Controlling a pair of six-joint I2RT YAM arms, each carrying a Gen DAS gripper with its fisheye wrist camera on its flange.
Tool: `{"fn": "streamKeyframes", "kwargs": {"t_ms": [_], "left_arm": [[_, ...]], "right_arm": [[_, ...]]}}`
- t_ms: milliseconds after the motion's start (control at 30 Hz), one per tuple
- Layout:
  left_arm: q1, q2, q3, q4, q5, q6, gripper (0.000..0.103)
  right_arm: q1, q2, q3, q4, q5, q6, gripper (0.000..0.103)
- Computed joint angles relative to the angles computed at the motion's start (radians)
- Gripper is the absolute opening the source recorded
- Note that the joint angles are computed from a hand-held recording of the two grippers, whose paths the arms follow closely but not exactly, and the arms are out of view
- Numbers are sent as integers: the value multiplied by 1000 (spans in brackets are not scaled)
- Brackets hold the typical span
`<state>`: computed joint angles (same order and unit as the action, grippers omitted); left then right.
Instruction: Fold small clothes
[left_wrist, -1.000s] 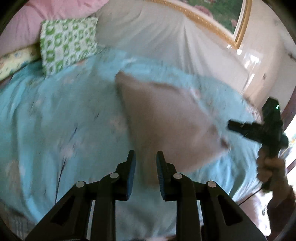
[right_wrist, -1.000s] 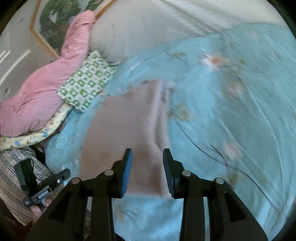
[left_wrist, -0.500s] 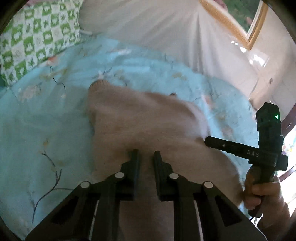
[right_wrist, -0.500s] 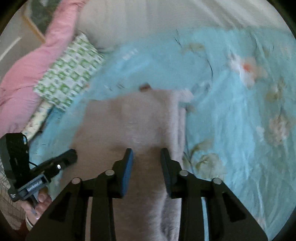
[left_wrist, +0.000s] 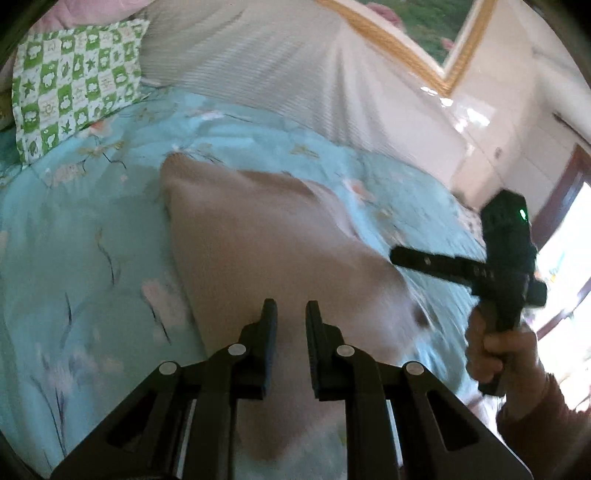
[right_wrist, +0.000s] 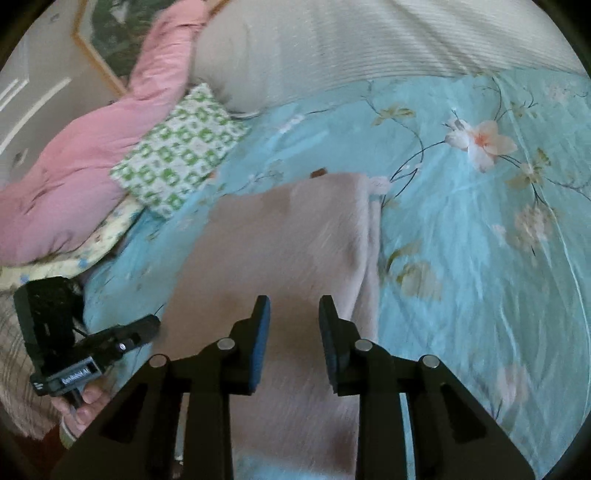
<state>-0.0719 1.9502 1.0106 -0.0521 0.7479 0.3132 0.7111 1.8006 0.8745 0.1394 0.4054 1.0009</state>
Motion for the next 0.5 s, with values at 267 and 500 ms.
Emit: {"fn": "streamKeyframes", "kwargs": {"t_ms": [267, 500], "left_arm": [[12, -20, -165, 34, -66, 93, 13], [16, 47, -142, 40, -65, 81, 13]], "right_arm": [[140, 51, -3, -108, 51, 136, 29], [179, 72, -56, -77, 89, 224, 28]]}}
